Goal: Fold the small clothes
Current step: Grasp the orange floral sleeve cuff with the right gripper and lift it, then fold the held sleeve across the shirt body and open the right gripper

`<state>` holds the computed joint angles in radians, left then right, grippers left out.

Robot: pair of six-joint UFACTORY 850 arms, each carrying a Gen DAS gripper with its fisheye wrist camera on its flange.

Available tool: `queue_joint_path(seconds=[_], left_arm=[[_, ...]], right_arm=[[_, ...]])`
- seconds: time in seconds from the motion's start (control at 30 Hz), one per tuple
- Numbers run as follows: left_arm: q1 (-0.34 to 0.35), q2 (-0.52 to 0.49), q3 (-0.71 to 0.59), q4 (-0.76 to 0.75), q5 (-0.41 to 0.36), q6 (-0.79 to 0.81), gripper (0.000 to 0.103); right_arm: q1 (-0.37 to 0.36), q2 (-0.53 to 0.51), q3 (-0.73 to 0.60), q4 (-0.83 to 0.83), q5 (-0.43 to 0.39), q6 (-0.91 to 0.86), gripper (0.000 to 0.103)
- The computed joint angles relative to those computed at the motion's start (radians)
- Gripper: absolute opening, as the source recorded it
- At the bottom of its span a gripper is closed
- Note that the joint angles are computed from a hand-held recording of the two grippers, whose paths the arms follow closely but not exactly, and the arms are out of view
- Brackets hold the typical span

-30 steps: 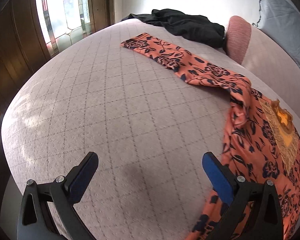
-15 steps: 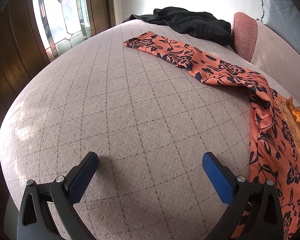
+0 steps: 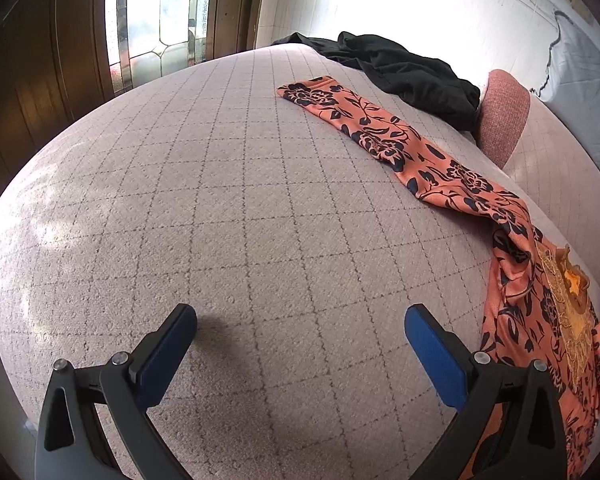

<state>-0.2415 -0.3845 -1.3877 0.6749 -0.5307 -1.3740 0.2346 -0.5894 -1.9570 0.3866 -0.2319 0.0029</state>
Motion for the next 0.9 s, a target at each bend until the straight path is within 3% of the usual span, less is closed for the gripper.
queue_joint_path(seconds=[0.2, 0.27, 0.33, 0.37, 0.47, 0.57, 0.63, 0.73, 0.9], left_arm=[[0.009, 0.021, 0.022, 0.003, 0.039, -0.026, 0.103], [0.008, 0.018, 0.018, -0.003, 0.044, -0.012, 0.103], [0.003, 0.016, 0.014, 0.011, 0.042, -0.013, 0.103], [0.000, 0.015, 0.012, 0.022, 0.039, -0.018, 0.103], [-0.005, 0.013, 0.009, 0.041, 0.042, -0.034, 0.103], [-0.014, 0.005, -0.001, 0.039, 0.035, -0.012, 0.103], [-0.019, 0.002, -0.005, 0.049, 0.028, -0.010, 0.103], [-0.019, 0.002, -0.006, 0.051, 0.022, -0.014, 0.103], [-0.016, -0.002, -0.009, 0.037, 0.021, -0.005, 0.103]], right_arm=[[0.139, -0.096, 0.054, 0.181, -0.024, -0.031, 0.011], [0.159, -0.192, -0.032, 0.102, -0.165, 0.023, 0.017], [0.159, -0.268, -0.086, 0.108, -0.284, -0.007, 0.054], [0.164, -0.269, -0.077, 0.095, -0.286, -0.016, 0.070], [0.193, -0.212, -0.014, -0.160, -0.230, 0.105, 0.084], [0.218, -0.176, 0.021, -0.454, -0.178, 0.266, 0.085], [0.233, -0.190, -0.002, -0.620, -0.206, 0.366, 0.086], [0.247, -0.244, -0.078, -0.669, -0.285, 0.375, 0.086], [0.260, -0.248, -0.080, -0.640, -0.291, 0.339, 0.086]])
